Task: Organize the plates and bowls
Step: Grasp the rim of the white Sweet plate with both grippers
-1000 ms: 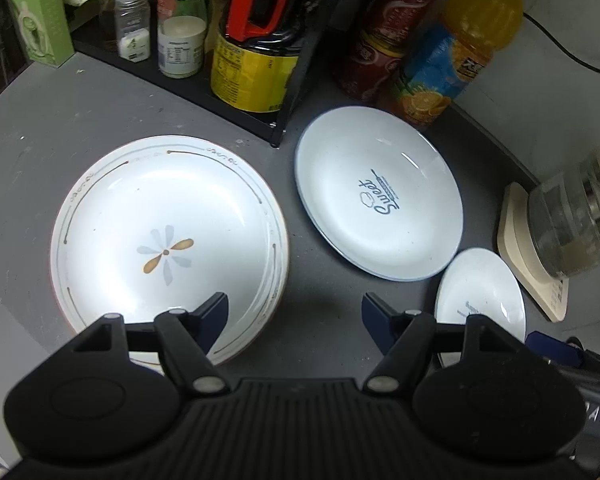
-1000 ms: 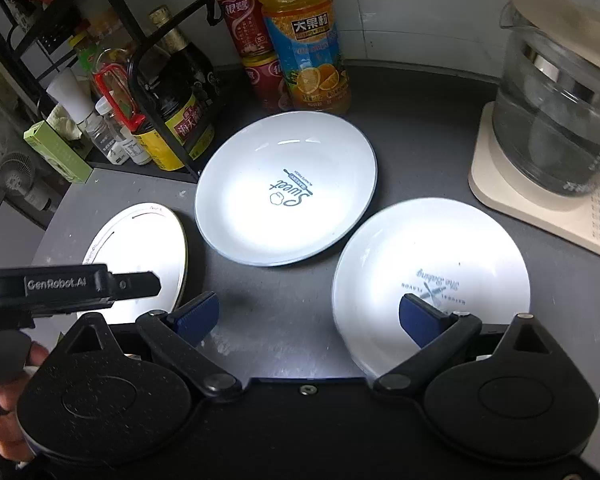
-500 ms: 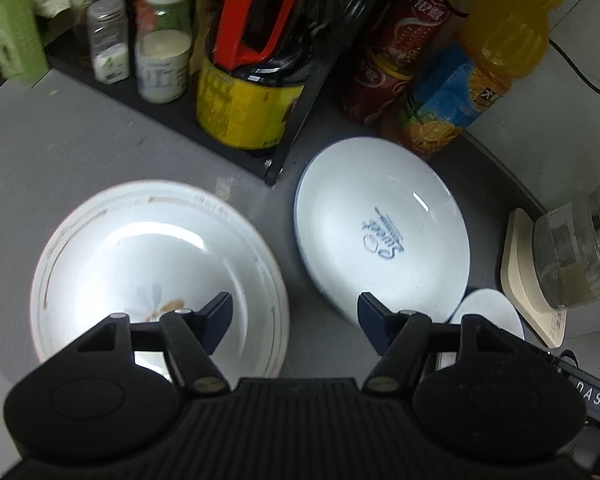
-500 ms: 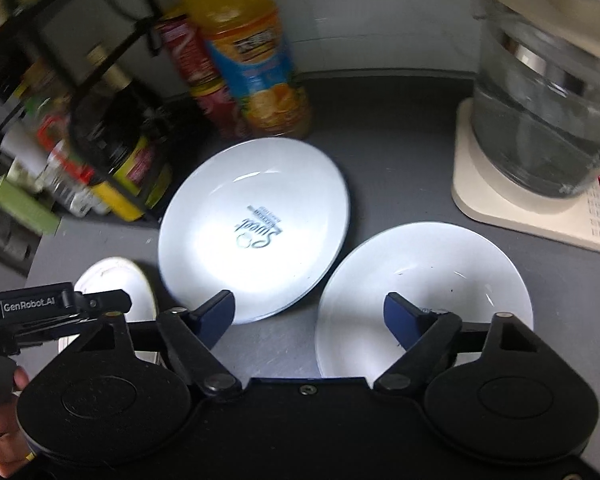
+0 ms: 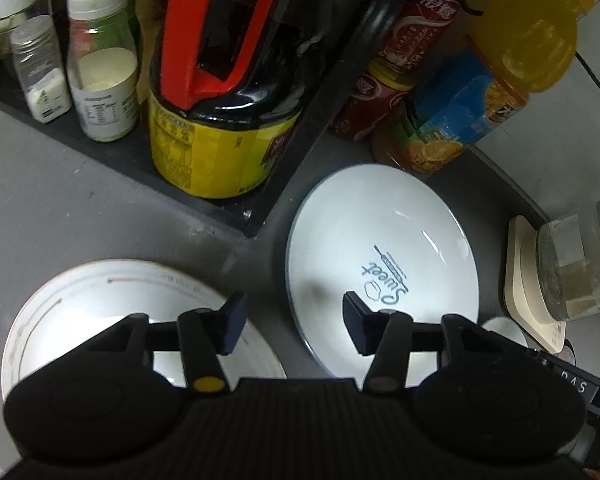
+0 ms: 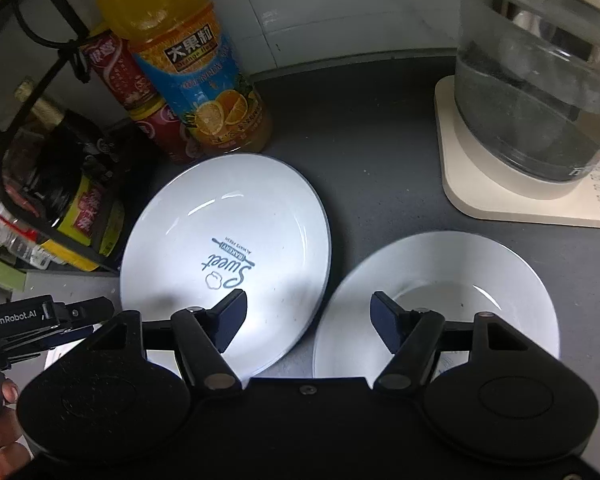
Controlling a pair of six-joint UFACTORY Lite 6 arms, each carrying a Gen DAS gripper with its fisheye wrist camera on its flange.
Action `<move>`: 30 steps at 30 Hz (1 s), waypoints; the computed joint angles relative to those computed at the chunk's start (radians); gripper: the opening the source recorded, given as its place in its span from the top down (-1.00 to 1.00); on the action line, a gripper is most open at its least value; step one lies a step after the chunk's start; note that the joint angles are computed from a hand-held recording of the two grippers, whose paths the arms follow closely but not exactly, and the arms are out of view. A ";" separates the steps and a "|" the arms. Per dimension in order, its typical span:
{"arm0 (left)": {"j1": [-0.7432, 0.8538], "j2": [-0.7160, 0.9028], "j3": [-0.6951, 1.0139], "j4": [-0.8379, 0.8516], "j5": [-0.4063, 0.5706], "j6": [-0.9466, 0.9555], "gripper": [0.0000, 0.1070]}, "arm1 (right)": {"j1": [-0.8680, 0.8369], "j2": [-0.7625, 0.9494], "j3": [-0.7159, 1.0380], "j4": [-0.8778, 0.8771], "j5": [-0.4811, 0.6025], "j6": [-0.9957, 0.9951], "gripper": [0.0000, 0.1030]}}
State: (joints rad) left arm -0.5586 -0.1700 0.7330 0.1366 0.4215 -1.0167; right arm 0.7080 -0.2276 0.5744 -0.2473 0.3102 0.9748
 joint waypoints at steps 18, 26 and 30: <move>0.132 0.222 0.025 -0.459 -0.165 0.550 0.57 | -0.050 0.269 0.151 -0.370 0.024 0.366 -0.08; 0.130 0.250 0.028 -0.559 -0.187 0.627 0.64 | -0.082 0.369 0.233 -0.253 -0.023 0.160 0.02; 0.126 0.265 0.030 -0.625 -0.203 0.678 0.71 | -0.108 0.442 0.275 -0.082 -0.054 -0.024 0.04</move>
State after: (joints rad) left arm -0.4330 0.0946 0.7631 -0.4886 0.2185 -0.3383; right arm 0.6003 0.2149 0.8494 -0.3289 0.2565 0.9512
